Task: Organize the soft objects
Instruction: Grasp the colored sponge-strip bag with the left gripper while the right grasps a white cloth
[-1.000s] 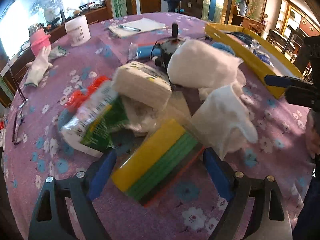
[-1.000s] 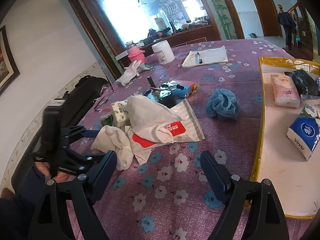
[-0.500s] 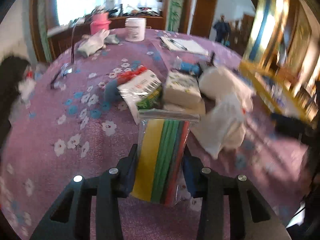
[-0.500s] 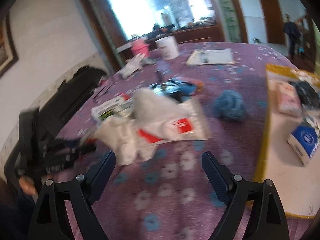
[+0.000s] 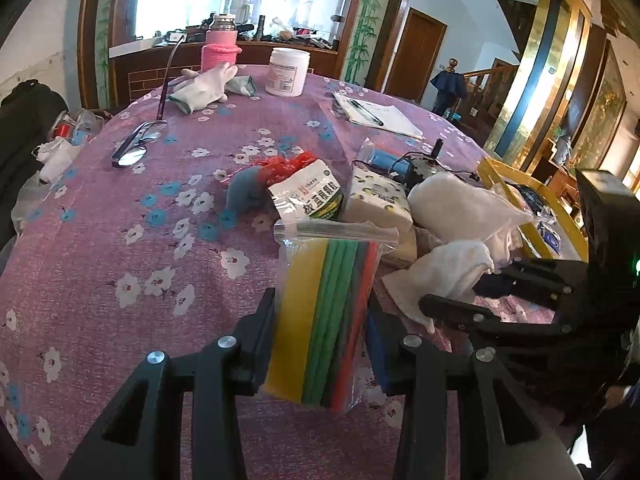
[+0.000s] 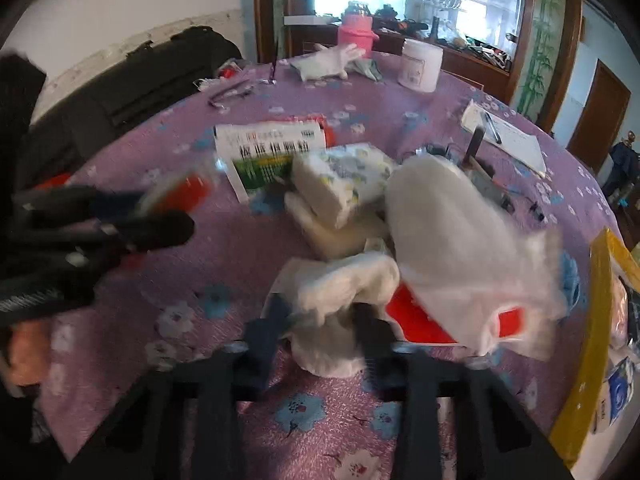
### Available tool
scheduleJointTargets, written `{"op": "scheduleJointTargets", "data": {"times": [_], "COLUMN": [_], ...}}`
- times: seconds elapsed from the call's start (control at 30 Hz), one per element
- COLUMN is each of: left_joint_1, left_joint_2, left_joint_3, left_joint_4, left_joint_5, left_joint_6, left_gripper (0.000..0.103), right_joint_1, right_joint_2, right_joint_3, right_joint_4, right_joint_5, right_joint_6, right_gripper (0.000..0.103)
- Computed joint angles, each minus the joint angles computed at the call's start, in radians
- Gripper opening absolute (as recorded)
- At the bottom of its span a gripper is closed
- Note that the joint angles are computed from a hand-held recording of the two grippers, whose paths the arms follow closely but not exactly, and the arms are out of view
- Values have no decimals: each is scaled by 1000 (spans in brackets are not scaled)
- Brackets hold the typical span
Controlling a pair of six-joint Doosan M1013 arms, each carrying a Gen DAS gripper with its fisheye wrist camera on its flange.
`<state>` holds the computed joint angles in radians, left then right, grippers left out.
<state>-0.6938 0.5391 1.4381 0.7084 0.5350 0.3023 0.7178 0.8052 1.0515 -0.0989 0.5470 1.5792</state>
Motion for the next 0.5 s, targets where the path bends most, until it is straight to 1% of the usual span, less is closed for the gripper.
{"op": "scheduleJointTargets", "data": {"times": [0.03, 0.1, 0.2, 0.27, 0.33, 0.37, 0.4, 0.5], "left_joint_1": [0, 2, 2, 0, -1, -3, -3, -7], "left_joint_2": [0, 0, -3, -3, -3, -2, -2, -2], "left_joint_3": [0, 0, 4, 4, 3, 2, 1, 1], "left_joint_4": [0, -10, 5, 12, 13, 21, 25, 52], "left_joint_5": [-1, -9, -17, -13, -10, -3, 1, 17], "left_joint_6": [3, 15, 2, -4, -4, -11, -14, -43], "left_gripper": [39, 39, 39, 39, 39, 39, 39, 39], "right_joint_1": [0, -7, -15, -16, -10, -5, 2, 18], "right_joint_2": [-6, -28, -67, -83, -103, -105, -107, -119], "right_joint_3": [9, 43, 109, 134, 168, 170, 170, 187], "right_joint_4": [-4, 40, 108, 144, 130, 101, 36, -78], "right_joint_5": [-9, -48, -116, -139, -167, -166, -157, -166], "right_joint_6": [17, 19, 7, -22, -12, 7, 56, 134], "right_gripper": [18, 16, 16, 16, 16, 16, 16, 16]}}
